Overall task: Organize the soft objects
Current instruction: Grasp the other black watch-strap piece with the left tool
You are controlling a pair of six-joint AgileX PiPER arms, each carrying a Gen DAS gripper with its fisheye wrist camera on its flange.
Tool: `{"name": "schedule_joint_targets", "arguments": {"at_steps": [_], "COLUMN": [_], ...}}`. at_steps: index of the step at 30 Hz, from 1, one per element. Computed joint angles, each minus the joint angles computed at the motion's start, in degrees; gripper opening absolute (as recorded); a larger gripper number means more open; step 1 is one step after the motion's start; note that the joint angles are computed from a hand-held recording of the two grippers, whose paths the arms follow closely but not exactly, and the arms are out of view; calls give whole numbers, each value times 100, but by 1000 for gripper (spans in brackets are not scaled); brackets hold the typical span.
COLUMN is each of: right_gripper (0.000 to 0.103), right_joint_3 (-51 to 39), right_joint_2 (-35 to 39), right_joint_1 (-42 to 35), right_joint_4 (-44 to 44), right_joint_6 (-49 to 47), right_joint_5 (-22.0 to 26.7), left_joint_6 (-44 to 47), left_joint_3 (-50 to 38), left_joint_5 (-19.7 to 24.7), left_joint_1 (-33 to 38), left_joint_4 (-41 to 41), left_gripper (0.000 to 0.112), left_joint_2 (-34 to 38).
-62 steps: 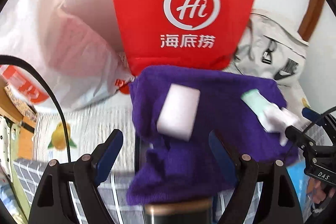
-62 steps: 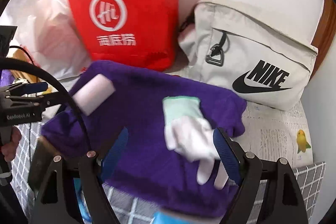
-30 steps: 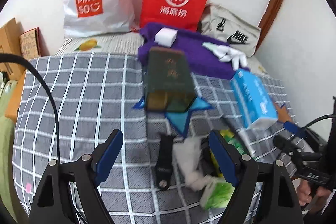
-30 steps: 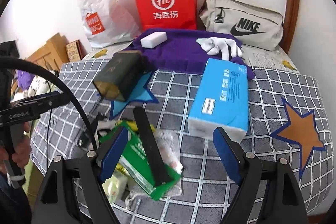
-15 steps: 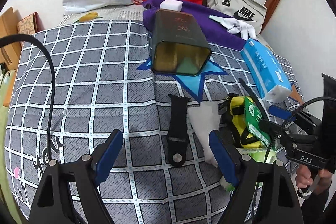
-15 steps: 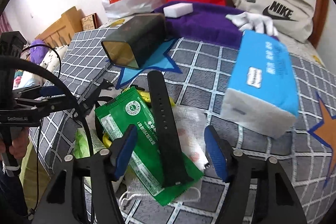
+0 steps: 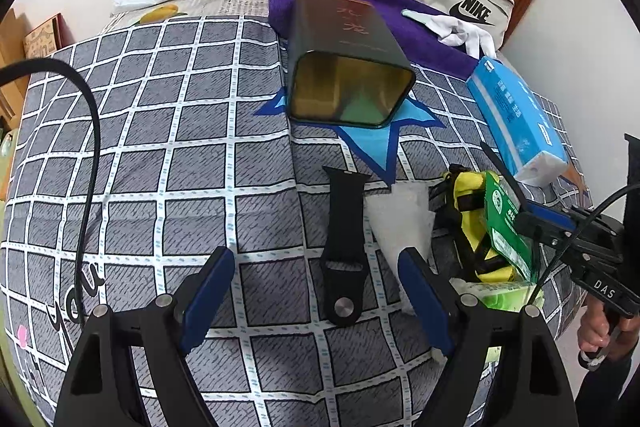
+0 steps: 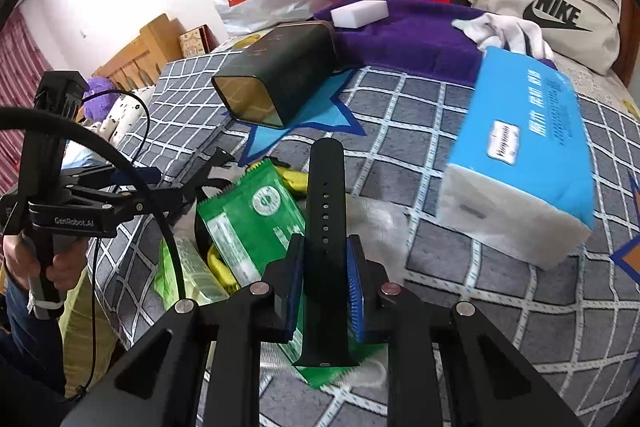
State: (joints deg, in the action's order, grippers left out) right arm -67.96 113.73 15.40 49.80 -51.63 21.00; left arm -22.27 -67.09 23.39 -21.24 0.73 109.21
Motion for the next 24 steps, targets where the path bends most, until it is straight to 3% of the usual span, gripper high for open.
{"name": "schedule_joint_targets", "arguments": {"at_steps": [5,8,15,19,24], "right_gripper": [20,20,20,20,20], "right_joint_3": [206,302,549,617,670], "right_joint_2": [-180,-261,-460,-536,-567], "right_joint_1": [-117,-117,-178,-169,-175], "right_joint_4": [-541,-950,-673,-490,-125], "right_joint_6": [600,1027,786,633,292], "right_joint_5": [-151,-282,-357,-372,-298], "left_joint_6": [284,-657,-1134,-678,-781], "left_joint_3": [-143,-382,-692,-541,-533], "left_joint_5": [16,230,575,499,556], "left_joint_1": [-19,-161,-421,-339,-337], "left_joint_4": [-60,1021,2084,1813,1949], "left_gripper": [83,83,83,80,80], "left_joint_2": [91,273,559,396,410]}}
